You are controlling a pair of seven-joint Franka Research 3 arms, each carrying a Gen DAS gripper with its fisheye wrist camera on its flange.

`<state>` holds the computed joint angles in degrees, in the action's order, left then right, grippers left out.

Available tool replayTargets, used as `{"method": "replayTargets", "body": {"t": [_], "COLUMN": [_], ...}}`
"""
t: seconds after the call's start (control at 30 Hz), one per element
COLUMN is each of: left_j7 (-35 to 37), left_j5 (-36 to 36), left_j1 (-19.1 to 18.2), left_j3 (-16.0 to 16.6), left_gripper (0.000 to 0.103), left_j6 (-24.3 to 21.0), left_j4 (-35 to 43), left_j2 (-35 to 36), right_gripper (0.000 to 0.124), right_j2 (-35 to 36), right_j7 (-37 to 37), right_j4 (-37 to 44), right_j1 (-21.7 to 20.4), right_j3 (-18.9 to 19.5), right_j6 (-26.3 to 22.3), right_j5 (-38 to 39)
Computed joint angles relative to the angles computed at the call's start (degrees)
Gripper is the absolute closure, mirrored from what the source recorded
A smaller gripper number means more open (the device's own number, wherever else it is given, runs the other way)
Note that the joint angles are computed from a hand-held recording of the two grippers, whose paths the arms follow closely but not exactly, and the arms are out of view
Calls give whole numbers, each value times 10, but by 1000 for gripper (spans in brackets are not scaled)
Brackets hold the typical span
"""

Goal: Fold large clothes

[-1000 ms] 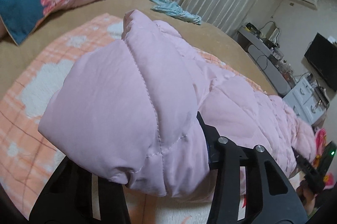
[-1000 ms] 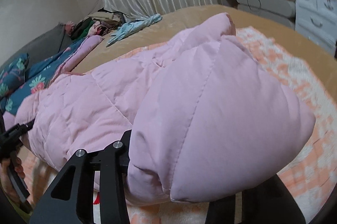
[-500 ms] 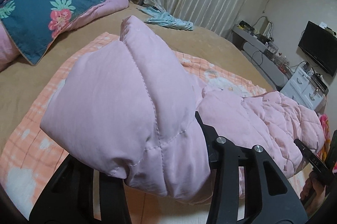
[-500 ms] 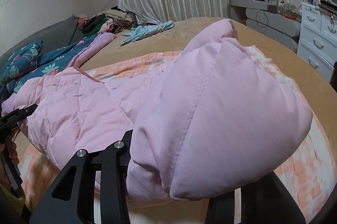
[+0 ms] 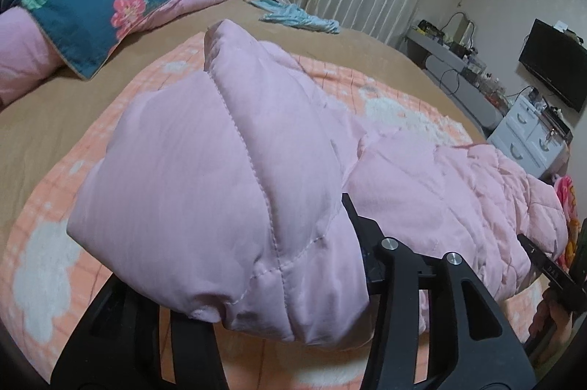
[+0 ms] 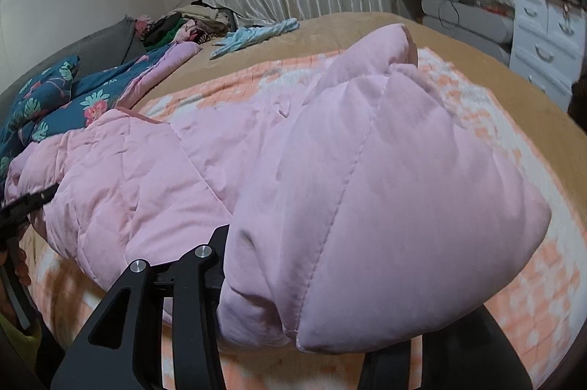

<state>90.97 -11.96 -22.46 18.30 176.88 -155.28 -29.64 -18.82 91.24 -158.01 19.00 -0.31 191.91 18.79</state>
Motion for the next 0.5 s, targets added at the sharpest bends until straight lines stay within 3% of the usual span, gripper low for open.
{"method": "replayTargets", "body": {"t": [0.1,0.23,0.3,0.5], "left_j7": [0,3,2,-16], "left_j5": [-1,3,8,31], "left_j1": [2,-1,6,55], "left_j3": [3,14,12,-28], "left_gripper": [60,55,49,28], "left_j6": [1,7,6,-31], "left_j4": [-20,-39,-45,-62], "left_j2": [-12,-23,-26,-60], "right_gripper": [78,68,54,34], "right_j2": [-5,-16,-30,-88], "right_j7": [12,52,65,62], "right_j4": [-22,-42,-50,-79], "right_j1": [29,101,114,16], "right_j3": [-28,-113,-133,-23], "right_j6": [12,13,4,-53], "right_j5": [-2,-25,-29,-2]}}
